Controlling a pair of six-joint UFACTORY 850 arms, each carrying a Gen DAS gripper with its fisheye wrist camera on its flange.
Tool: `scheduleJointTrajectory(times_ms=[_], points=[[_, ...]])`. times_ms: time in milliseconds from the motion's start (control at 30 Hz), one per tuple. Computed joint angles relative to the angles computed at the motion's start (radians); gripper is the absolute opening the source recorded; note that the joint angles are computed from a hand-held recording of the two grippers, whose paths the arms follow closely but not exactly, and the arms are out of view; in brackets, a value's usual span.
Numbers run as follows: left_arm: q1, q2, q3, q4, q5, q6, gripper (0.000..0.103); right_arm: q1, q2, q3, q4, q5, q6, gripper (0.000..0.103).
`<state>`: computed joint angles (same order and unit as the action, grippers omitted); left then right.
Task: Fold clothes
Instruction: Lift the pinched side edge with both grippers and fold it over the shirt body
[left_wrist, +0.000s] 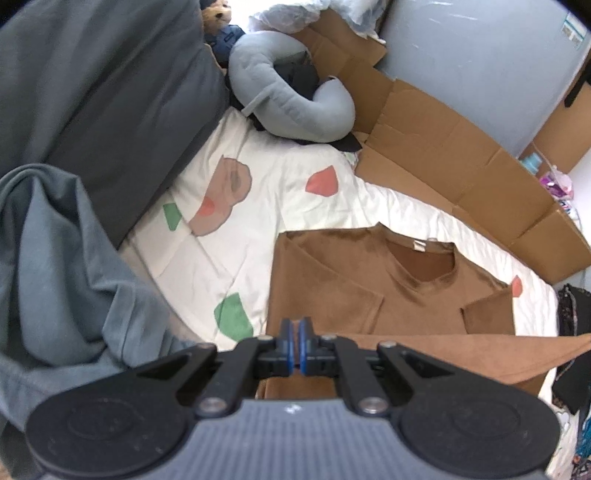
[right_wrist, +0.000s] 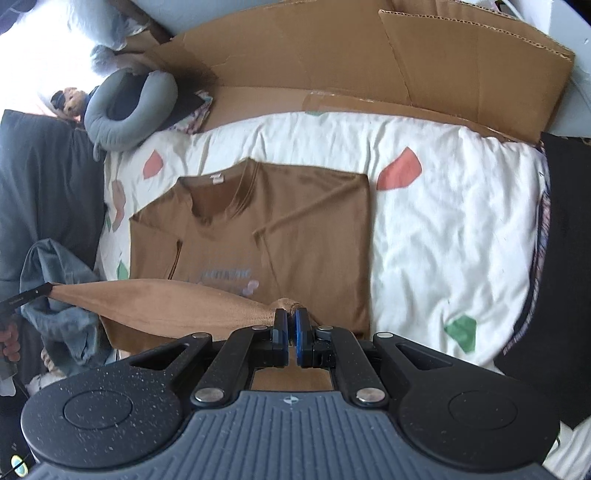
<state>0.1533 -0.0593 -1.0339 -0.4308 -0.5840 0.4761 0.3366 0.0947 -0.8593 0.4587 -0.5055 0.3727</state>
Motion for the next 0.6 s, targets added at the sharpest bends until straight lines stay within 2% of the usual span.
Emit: scheduleJointTrajectory(times_ms=[200, 600], points=[[-0.019, -0.089, -0.034, -0.010, 0.053, 0.016, 0.003, -0.034, -0.069, 0.020, 0.108, 0.076, -0.112, 0.001], [-0.050, -0.226, -0.061, 0.029, 0.167, -0.063, 0.003, -0.061, -0.190, 0.032, 0.272, 0.217, -0.249, 0.001]])
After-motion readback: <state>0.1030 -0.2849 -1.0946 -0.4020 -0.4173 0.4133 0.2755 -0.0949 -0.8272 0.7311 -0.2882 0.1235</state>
